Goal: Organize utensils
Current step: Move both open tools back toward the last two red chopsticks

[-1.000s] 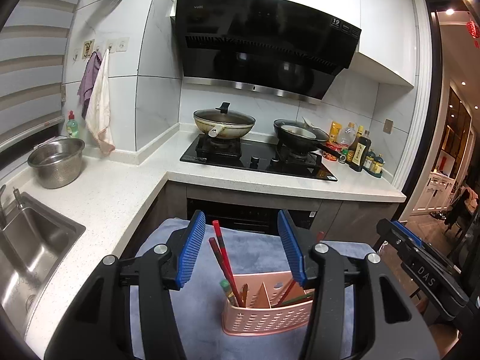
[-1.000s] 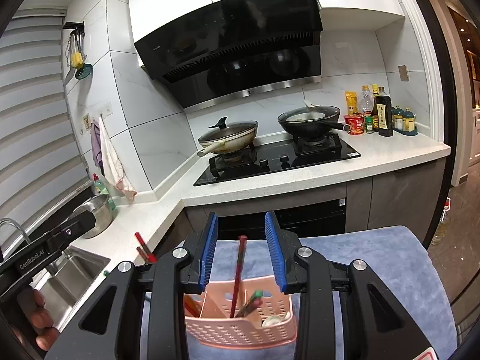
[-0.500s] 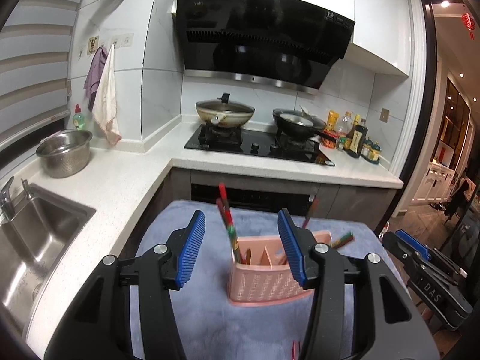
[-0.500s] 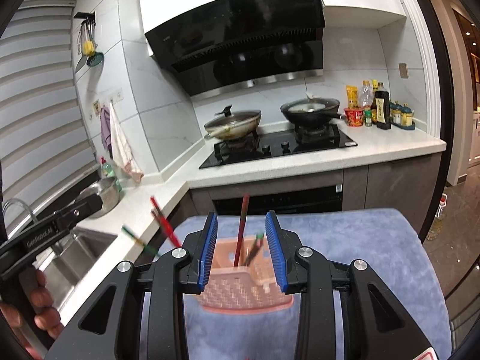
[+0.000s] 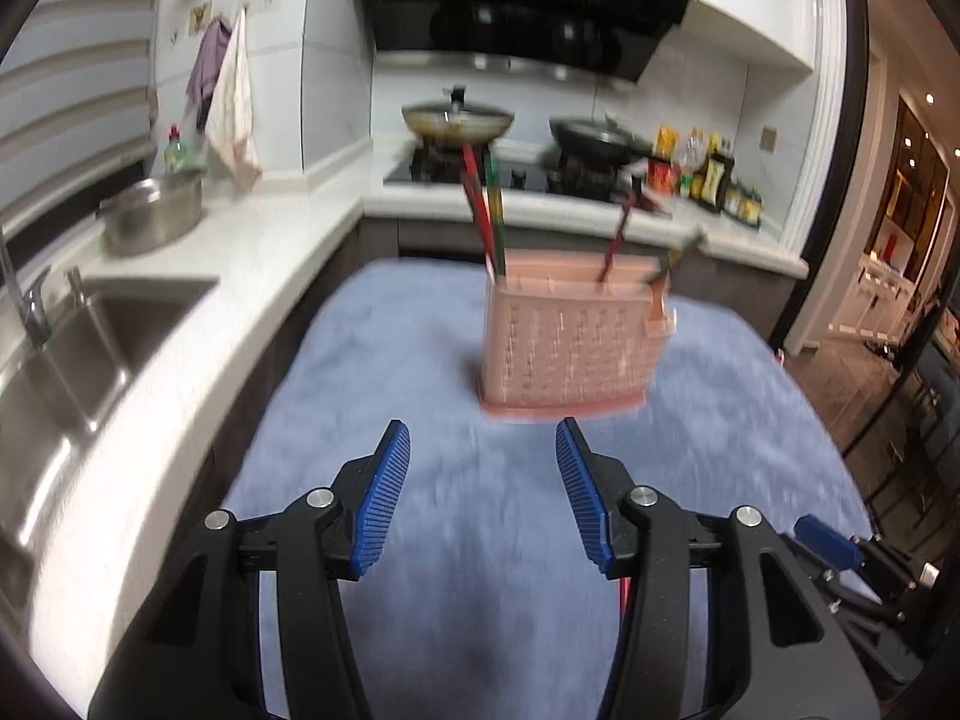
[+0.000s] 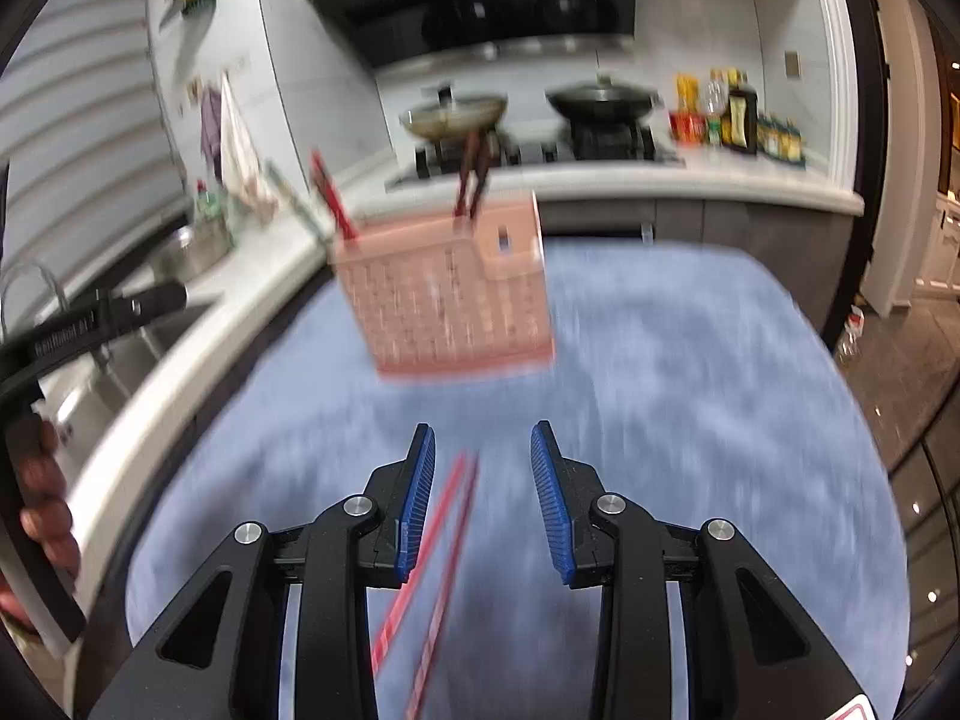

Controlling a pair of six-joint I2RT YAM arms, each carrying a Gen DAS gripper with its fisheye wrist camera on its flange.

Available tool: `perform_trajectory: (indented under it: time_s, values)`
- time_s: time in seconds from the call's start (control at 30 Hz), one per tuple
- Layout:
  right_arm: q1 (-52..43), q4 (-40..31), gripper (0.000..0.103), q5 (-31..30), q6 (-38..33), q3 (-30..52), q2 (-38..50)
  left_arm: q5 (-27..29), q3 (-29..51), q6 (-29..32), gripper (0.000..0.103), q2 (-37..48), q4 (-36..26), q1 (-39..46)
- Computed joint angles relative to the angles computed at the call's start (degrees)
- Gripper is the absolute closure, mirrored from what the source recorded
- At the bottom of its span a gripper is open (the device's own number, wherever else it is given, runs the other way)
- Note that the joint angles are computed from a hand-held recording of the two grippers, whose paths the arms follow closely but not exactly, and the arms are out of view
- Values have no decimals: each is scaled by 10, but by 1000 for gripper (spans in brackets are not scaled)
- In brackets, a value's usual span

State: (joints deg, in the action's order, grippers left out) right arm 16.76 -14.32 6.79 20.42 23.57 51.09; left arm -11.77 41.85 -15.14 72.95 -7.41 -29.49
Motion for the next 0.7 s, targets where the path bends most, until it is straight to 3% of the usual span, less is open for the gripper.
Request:
perform_trajectory:
  time_s: [0.33,0.7]
  values:
    - [231,-89,70,105,182,-113,-74,-13,-135,-76,55,-31,-7,-65]
    - [359,-2,74,130,264,-133,28,-14,-204,-142,55,-24,1,-119]
